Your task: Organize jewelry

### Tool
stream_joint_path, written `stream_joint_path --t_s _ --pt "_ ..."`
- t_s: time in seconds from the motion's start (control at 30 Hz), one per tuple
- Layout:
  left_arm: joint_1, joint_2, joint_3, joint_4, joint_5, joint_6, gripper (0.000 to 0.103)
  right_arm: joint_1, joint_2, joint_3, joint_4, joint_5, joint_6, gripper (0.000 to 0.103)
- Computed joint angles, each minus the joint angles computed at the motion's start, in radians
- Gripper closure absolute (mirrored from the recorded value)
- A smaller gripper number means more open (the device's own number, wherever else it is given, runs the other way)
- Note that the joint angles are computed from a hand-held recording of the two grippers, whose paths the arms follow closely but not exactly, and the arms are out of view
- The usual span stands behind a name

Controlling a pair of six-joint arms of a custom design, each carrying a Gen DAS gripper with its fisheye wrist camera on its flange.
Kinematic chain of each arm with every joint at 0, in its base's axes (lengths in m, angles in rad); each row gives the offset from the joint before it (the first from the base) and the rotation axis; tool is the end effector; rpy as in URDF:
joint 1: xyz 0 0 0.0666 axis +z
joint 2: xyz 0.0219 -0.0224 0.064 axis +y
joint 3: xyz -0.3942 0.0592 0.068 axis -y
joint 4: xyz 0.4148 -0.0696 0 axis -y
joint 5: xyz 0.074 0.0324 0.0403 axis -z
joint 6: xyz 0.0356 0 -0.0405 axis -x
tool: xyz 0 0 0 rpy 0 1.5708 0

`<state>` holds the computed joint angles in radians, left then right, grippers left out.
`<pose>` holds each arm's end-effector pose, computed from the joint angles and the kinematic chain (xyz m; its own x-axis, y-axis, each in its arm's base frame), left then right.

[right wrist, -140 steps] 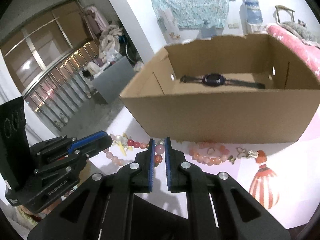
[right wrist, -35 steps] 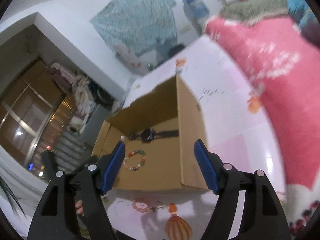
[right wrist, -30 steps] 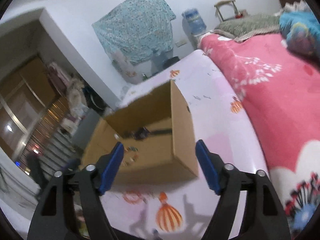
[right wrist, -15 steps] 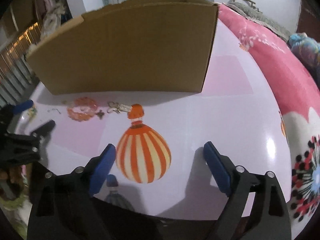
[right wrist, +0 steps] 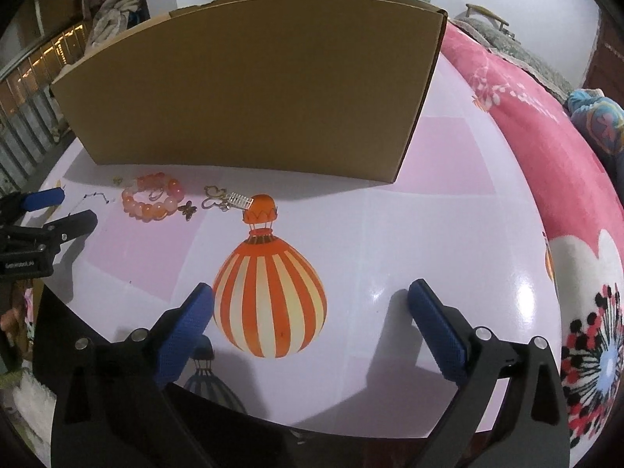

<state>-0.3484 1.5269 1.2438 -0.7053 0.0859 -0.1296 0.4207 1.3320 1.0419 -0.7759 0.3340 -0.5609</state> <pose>0.4978 -0.1845 0.3200 -0.7287 0.4017 -0.5547 0.4827 0.8758 0.0000 0.4103 0.1703 0.3167 -0.8048 0.1905 -0.5622 0.2208 0.9752 0.0143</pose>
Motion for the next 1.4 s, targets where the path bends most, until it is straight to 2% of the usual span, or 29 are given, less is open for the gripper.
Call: stream_joint_path --t_s 0.23,0.37,0.43,0.5,0.6,0.67,0.7,0.77,0.8,0.87,0.93,0.97,1.03,1.27,1.4 --pt "-0.011 -0.02 -0.042 0.069 -0.013 0.026 0.007 -0.002 0.0 -0.003 0.009 -0.004 0.016 0.006" --pt "-0.007 -0.027 -0.051 0.082 0.01 -0.003 0.007 -0.006 -0.014 -0.013 0.025 -0.018 0.015 0.006" --pt "-0.005 -0.028 -0.052 0.088 0.019 -0.011 0.007 -0.017 -0.029 -0.02 0.036 -0.042 -0.02 0.007" --pt "-0.004 -0.03 -0.057 0.096 0.019 -0.012 0.007 -0.033 -0.063 -0.046 0.087 -0.089 -0.055 0.007" --pt "0.003 -0.038 -0.071 0.126 0.052 -0.007 0.009 -0.039 -0.098 -0.072 0.154 -0.098 -0.071 0.007" --pt "0.012 -0.052 -0.086 0.155 0.106 0.01 0.02 -0.038 -0.111 -0.082 0.188 -0.106 -0.071 0.012" --pt "0.014 -0.058 -0.091 0.168 0.131 0.017 0.03 -0.039 -0.115 -0.086 0.209 -0.118 -0.071 0.014" --pt "0.011 -0.056 -0.087 0.17 0.152 0.012 0.037 -0.039 -0.115 -0.09 0.238 -0.137 -0.068 0.022" --pt "0.009 -0.055 -0.085 0.173 0.16 0.002 0.044 -0.037 -0.11 -0.089 0.251 -0.147 -0.068 0.024" --pt "0.0 -0.047 -0.076 0.166 0.163 -0.034 0.048 -0.037 -0.097 -0.084 0.264 -0.162 -0.071 0.037" --pt "-0.006 -0.036 -0.063 0.155 0.169 -0.057 0.06 -0.039 -0.081 -0.08 0.28 -0.181 -0.077 0.044" --pt "-0.009 -0.029 -0.055 0.144 0.174 -0.066 0.06 -0.037 -0.075 -0.078 0.284 -0.184 -0.081 0.049" --pt "-0.014 -0.019 -0.047 0.147 0.171 -0.082 0.069 -0.048 -0.057 -0.072 0.291 -0.202 -0.083 0.049" --pt "-0.041 0.005 -0.019 0.144 0.14 -0.157 0.075 -0.058 -0.023 -0.058 0.298 -0.222 -0.074 0.055" --pt "-0.047 0.014 -0.006 0.133 0.144 -0.197 0.087 -0.059 -0.022 -0.06 0.305 -0.209 -0.062 0.057"
